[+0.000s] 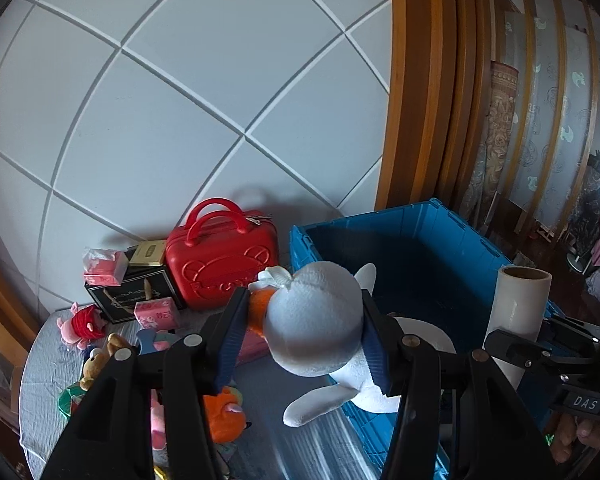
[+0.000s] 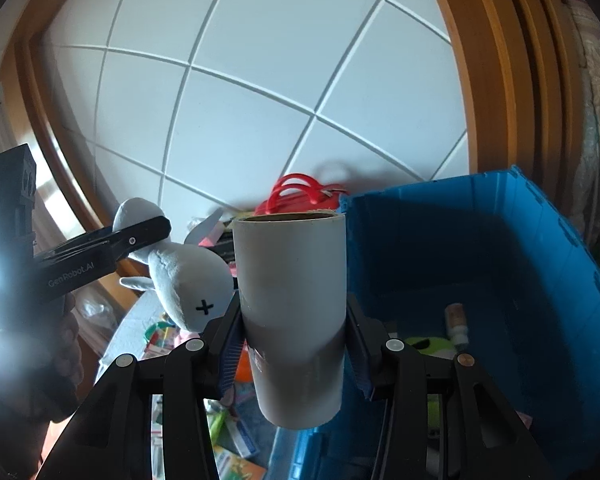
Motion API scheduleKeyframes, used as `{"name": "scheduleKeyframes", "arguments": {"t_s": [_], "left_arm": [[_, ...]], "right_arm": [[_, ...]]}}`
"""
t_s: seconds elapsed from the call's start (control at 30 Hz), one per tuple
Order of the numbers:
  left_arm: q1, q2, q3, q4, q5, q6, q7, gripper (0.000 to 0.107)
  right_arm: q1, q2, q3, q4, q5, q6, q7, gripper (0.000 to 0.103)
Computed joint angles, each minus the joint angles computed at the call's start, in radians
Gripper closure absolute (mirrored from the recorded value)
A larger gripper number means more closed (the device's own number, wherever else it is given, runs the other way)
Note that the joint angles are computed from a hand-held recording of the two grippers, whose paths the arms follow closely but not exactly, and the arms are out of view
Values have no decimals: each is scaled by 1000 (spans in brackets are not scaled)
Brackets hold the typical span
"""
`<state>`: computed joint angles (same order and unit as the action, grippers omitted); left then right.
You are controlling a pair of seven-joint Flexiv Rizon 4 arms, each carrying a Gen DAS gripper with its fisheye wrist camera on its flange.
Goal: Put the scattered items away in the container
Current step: 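Carry the duck plush with the left tool while the right tool carries the paper roll to the crate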
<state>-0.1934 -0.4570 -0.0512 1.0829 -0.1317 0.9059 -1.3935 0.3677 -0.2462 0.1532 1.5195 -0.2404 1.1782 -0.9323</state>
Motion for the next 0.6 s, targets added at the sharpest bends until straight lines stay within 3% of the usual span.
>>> {"name": "scheduleKeyframes", "arguments": {"t_s": [0.3,0.6], "left_arm": [[-79,-143,-14,-240,35,-105,22,55],[-150,-326,1,-555,49,-282,35,55]], "right_arm": [[-47,47,-30,66,-17,10,48,58],[-101,95,-57,150,-73,41,136,58]]}}
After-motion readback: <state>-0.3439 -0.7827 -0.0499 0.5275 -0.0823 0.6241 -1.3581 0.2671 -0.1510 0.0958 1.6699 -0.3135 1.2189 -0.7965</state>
